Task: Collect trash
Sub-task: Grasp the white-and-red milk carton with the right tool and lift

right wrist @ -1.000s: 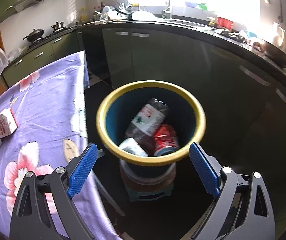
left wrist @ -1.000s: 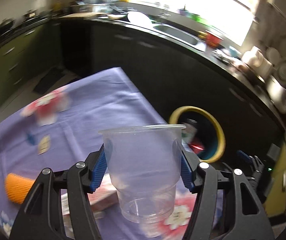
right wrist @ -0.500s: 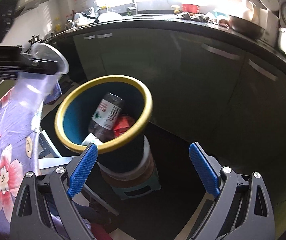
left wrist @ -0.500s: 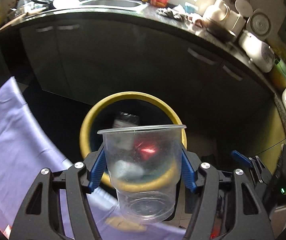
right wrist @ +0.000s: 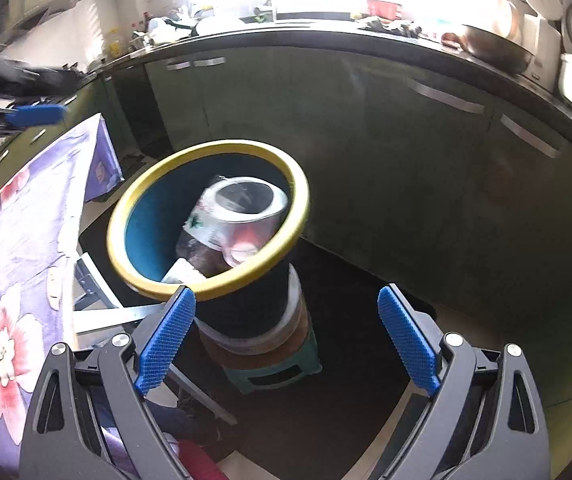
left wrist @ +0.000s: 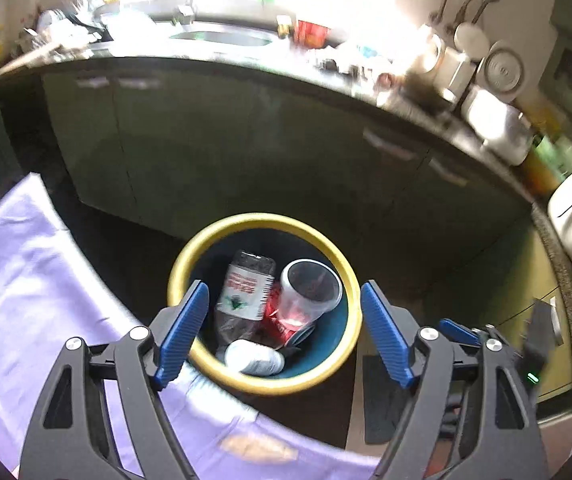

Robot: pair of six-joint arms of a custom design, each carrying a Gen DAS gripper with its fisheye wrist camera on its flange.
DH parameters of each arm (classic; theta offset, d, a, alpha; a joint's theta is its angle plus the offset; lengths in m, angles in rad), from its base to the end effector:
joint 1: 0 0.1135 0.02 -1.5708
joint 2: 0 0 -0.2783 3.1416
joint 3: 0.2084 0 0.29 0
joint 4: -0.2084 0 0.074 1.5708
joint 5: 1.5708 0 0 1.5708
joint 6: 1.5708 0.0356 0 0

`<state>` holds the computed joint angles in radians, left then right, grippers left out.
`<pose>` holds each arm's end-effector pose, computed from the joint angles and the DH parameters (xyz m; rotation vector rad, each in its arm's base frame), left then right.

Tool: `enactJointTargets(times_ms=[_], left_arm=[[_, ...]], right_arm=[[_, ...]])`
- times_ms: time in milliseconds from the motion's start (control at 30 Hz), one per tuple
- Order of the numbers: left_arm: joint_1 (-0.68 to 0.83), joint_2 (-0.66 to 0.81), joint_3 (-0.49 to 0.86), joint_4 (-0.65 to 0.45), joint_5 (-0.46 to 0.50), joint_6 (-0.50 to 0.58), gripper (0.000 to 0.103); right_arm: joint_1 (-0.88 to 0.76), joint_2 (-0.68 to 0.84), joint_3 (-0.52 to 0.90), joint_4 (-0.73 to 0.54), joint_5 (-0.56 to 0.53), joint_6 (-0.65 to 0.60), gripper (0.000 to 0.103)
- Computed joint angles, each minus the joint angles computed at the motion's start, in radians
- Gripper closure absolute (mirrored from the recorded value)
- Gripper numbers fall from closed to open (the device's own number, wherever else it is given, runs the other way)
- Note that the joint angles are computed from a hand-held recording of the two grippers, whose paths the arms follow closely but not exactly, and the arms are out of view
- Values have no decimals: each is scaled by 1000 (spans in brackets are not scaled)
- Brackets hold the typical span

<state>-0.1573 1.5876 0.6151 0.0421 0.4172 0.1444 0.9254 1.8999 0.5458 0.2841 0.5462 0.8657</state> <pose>0.2918 -0.0609 0.1057 0.5397 2.4030 -0.5253 0.1830 0.2123 0.0211 0.1008 2.4170 0.0592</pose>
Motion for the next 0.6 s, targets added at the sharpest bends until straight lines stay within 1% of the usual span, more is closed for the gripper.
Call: enactJointTargets(times_ms=[133, 200, 233, 267, 300, 333, 400, 467, 533, 567, 600], left_arm=[[243, -330, -158, -133, 172, 113, 22], [424, -463, -200, -251, 284, 228, 19], [511, -498, -206, -306, 333, 286, 18], [626, -529, -211, -375, 389, 366, 18], [716, -537, -212, -427, 428, 439, 17], [834, -532, -208, -489, 470, 541, 16], [1041, -507, -202, -557, 517, 715, 14], [1230, -440, -189, -570, 545, 872, 13], [1360, -348, -162, -548, 569, 966, 12], [1418, -282, -136, -534, 583, 1011, 12], [1457, -223, -108, -523, 592, 1039, 11]], right_arm=[[29, 3, 39, -20, -2, -18, 11], [49, 9, 68, -41, -2, -37, 11], [55, 12, 79, -45, -4, -49, 11], [64, 16, 95, -54, -5, -61, 11], [73, 22, 117, -65, -9, -74, 11], [76, 27, 131, -66, -17, -94, 11], [77, 37, 165, -66, -39, -139, 11], [81, 61, 227, -65, -86, -218, 11], [87, 89, 290, -55, -141, -323, 11], [95, 109, 333, -48, -183, -412, 11], [97, 120, 355, -34, -219, -474, 11]])
